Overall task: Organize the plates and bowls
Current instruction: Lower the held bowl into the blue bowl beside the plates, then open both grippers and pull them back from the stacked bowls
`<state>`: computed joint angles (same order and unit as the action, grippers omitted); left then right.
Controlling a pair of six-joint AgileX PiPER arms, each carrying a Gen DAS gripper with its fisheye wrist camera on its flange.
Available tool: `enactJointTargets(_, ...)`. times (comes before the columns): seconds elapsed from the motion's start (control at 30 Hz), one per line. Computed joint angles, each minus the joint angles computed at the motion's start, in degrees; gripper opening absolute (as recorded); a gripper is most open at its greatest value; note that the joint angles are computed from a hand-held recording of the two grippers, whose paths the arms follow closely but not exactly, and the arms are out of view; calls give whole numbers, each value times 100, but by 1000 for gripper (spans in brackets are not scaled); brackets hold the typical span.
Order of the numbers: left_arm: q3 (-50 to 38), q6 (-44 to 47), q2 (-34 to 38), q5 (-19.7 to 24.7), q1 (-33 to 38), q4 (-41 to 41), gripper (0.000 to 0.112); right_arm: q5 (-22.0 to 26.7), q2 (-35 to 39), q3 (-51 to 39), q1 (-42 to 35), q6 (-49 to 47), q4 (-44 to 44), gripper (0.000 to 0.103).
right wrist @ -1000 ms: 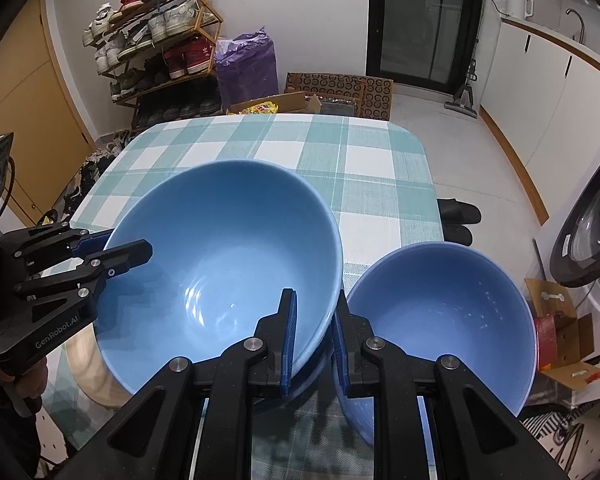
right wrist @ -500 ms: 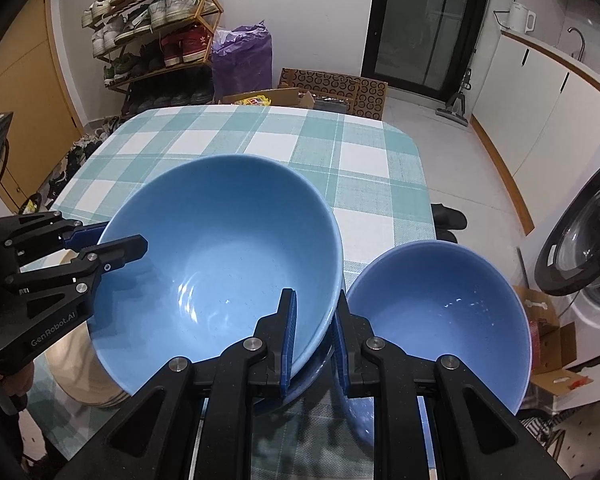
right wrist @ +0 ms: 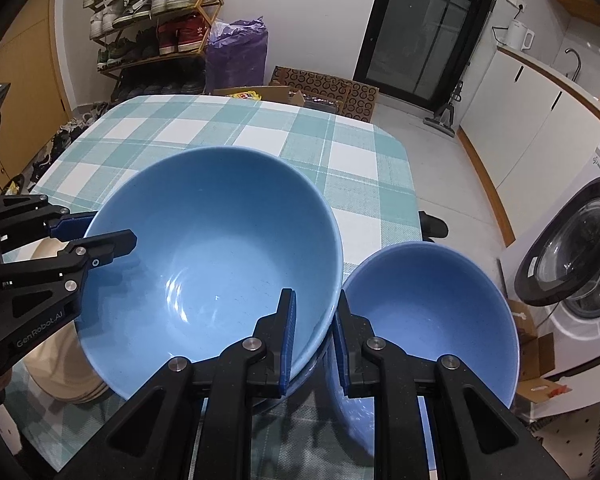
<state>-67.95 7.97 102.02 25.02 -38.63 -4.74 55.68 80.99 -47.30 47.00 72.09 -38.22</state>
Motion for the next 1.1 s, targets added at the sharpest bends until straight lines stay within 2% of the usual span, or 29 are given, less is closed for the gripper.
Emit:
enactJointTargets(0.53, 94, -352, -10, -98, -111, 464, 22, 738, 674, -270, 454, 210, -356, 20)
enactJointTargets(0.73, 106, -248, -23, -98, -97, 376, 24, 632, 603, -168, 422, 231, -325, 20)
enactJointTargets(0.83, 77, -120, 4, -34, -73, 232, 30, 496, 522, -98, 378, 185, -294, 25)
enactJointTargets(0.9, 100, -133, -17, -44, -75, 231, 41, 373, 456, -44, 332, 159, -275, 27)
enactJointTargets(0.97, 134, -83, -50, -55, -85, 176, 45, 298, 402, 4, 316, 172, -291, 27)
enactJointTargets(1.1, 165, 3, -107, -63, -89, 112, 49, 208, 278, 55, 329, 182, -304, 37)
